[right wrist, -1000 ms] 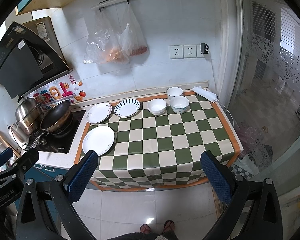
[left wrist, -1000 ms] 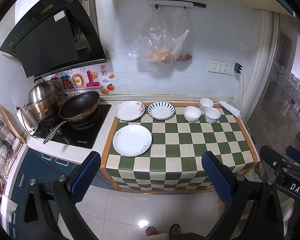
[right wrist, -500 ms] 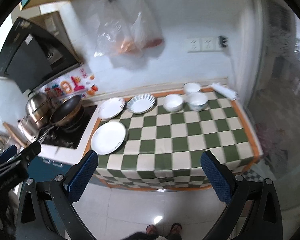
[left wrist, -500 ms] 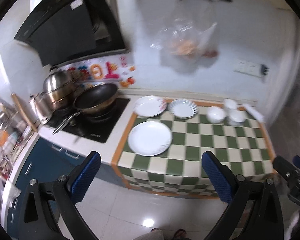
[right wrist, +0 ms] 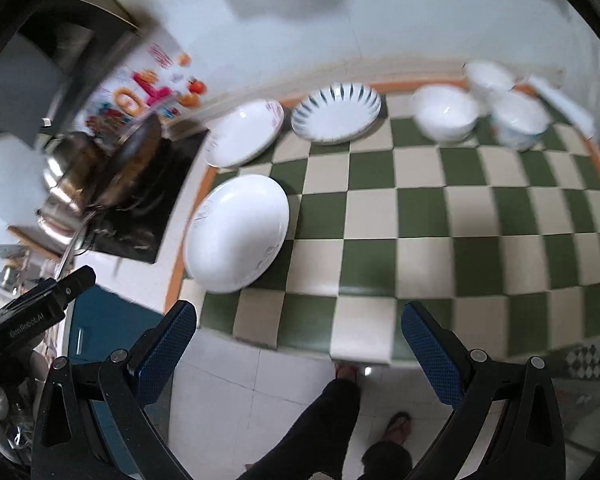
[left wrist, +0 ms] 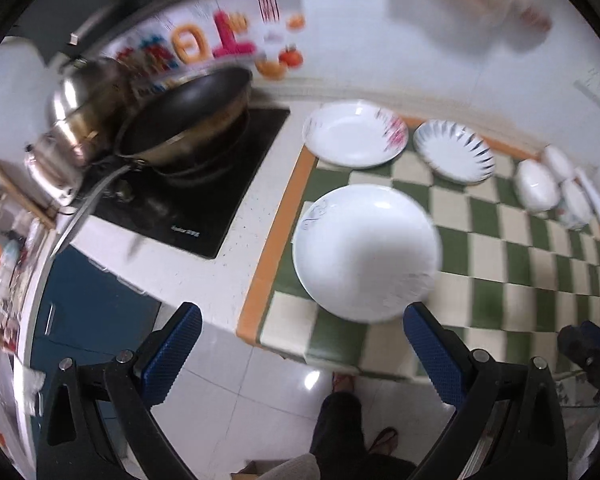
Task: Organize plates and bowls
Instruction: 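Reach both grippers to the large grey-swirl white plate and grasp its rim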
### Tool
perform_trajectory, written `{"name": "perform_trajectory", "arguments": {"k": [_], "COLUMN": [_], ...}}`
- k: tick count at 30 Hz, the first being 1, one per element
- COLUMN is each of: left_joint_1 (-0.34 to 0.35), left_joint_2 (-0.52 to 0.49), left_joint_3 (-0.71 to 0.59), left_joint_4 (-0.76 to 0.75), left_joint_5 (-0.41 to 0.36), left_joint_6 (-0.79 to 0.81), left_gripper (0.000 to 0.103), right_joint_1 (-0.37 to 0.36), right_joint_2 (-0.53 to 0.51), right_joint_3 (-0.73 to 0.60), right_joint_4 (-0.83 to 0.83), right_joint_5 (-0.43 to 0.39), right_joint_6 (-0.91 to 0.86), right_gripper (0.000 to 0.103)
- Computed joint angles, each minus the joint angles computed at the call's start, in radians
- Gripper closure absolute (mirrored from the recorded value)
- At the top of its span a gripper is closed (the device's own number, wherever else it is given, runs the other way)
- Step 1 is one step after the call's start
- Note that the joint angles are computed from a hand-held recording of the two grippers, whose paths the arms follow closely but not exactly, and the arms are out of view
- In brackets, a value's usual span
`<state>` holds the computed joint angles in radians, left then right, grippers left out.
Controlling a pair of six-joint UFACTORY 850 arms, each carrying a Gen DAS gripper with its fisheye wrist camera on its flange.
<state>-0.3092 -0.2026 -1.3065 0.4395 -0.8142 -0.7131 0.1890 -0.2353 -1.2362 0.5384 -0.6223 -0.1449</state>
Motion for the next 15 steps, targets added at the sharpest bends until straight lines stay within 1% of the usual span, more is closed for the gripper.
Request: {"name": "perform_trajectory", "arguments": {"k": [1, 2, 3, 4, 5, 6, 7, 9, 11, 12, 13, 14, 15], "left_joint_1": [0.031, 0.052, 0.076, 0.104, 0.12, 0.133, 0.146, 0.168, 0.187, 0.193, 0.199, 0.207, 0.217], "left_joint_2": [-0.046, -0.079, -0.12, -0.165, -0.193, -0.222, -0.257, -0.31, -0.361, -0.389, -0.414, -0.436, -0.459], "left_joint_3": [-0.026, -0.046, -0.072, -0.101, -0.122, -0.14, -0.165, -0.204, -0.246, -0.271, -0.295, -0.315, -0.337], "left_joint_4": [-0.038, -0.066, -0.103, -0.156, -0.189, -0.195, -0.208, -0.247, -0.282, -0.296, -0.321, -0.353, -0.385], "left_joint_5": [0.014, 0.024, 0.031, 0.044, 0.045, 0.041, 0.04, 0.038, 0.03, 0.014, -0.002, -0.016, -0.028], "left_joint_6": [0.058, 0.1, 0.154, 0.226, 0.273, 0.306, 0.354, 0.432, 0.502, 0.533, 0.566, 0.601, 0.636], "left_gripper": [0.0, 0.0, 0.0, 0.001, 0.003, 0.008, 0.01, 0.01, 0.011, 0.013, 0.018, 0.021, 0.026], "right_joint_1": [0.006, 0.019, 0.027, 0.037, 0.048, 0.053, 0.058, 0.07, 0.073, 0.073, 0.074, 0.075, 0.076], "right_joint_2": [-0.048, -0.126, -0.176, -0.217, -0.284, -0.323, -0.359, -0.431, -0.511, -0.534, -0.563, -0.591, -0.614], "right_joint_3": [-0.034, -0.097, -0.138, -0.176, -0.24, -0.275, -0.309, -0.38, -0.462, -0.485, -0.516, -0.547, -0.571], "right_joint_4": [0.005, -0.005, -0.007, -0.019, -0.044, -0.045, -0.048, -0.073, -0.058, -0.053, -0.05, -0.049, -0.043], "right_joint_5": [-0.001, -0.014, -0.022, -0.035, -0.058, -0.071, -0.084, -0.101, -0.142, -0.157, -0.176, -0.197, -0.209], "right_joint_6": [0.003, 0.026, 0.034, 0.053, 0.086, 0.088, 0.092, 0.115, 0.123, 0.131, 0.142, 0.155, 0.162], "right_gripper": [0.0, 0.0, 0.0, 0.0, 0.0, 0.0, 0.001, 0.003, 0.007, 0.011, 0.016, 0.018, 0.024]}}
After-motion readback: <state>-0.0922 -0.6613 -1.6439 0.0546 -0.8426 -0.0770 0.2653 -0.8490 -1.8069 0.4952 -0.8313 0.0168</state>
